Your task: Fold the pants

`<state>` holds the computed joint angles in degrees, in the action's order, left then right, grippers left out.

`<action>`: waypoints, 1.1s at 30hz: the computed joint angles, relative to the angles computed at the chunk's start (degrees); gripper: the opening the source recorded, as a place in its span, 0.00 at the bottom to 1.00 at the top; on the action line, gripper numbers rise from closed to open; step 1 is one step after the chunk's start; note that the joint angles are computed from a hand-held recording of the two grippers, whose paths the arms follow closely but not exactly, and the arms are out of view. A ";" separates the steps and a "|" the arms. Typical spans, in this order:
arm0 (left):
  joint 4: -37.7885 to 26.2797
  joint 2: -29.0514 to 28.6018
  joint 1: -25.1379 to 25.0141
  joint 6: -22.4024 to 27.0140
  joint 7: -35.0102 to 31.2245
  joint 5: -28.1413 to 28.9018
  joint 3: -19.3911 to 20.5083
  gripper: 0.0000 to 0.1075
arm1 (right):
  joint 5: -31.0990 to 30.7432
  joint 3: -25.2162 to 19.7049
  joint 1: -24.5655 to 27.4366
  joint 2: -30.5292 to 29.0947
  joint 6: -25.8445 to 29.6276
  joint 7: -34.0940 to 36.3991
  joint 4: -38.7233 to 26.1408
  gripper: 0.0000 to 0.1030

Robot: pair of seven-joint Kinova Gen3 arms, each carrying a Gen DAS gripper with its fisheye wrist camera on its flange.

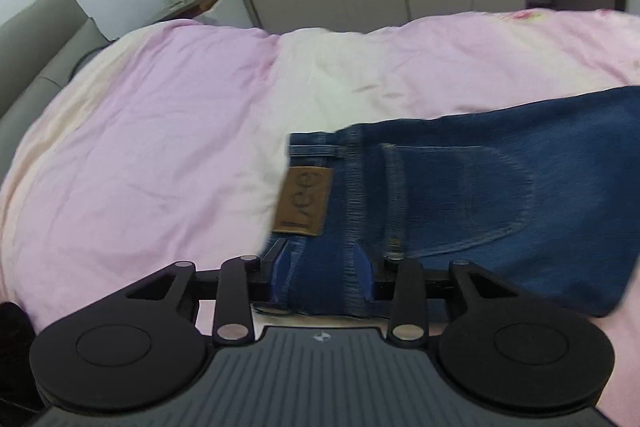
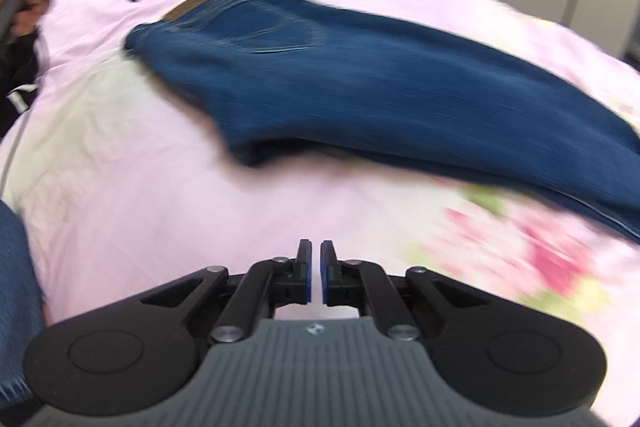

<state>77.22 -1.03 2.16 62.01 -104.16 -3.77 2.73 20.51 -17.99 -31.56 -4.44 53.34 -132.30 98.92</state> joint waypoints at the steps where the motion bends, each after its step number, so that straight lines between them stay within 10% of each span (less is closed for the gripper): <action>1: 0.21 -1.26 0.99 1.60 -0.20 2.33 0.01 0.44 | -0.01 0.19 0.36 -2.20 1.17 -0.90 1.31 0.00; 6: 7.03 -6.27 13.67 3.29 0.75 11.57 -6.15 0.51 | 0.70 -1.84 4.50 -10.13 5.42 -5.18 6.22 0.00; 10: 12.18 -5.74 21.82 0.38 8.34 6.77 -4.23 0.53 | -0.99 -1.43 8.33 -16.36 9.26 -3.45 9.11 0.00; 14: 14.33 -2.78 19.15 -1.89 17.66 2.43 3.63 0.53 | -1.72 1.60 12.78 -21.65 12.54 -0.04 11.40 0.08; 16: 15.38 -2.33 16.07 -3.52 22.32 -1.76 8.94 0.54 | -1.07 3.82 15.40 -23.53 12.91 1.77 12.47 0.35; 18: 15.75 -1.46 14.26 -4.76 26.98 -6.42 13.02 0.54 | 0.52 6.06 18.25 -24.95 12.48 3.66 13.66 0.41; 21: 15.23 0.58 18.19 -4.07 32.23 -13.41 12.88 0.52 | 4.95 9.39 22.73 -23.78 9.84 7.22 15.11 0.48; 24: 15.35 2.05 20.74 -4.48 35.13 -18.14 12.29 0.29 | 9.52 10.75 30.17 -20.78 3.95 10.65 16.52 0.50; 33: 14.86 3.12 21.93 -5.47 36.06 -16.75 9.94 0.16 | 23.33 19.50 37.43 -7.94 -15.98 5.50 17.54 0.47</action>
<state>92.09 2.08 24.08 56.54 -68.10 -20.52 12.68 43.84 1.51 5.87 -12.38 37.36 -126.80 116.46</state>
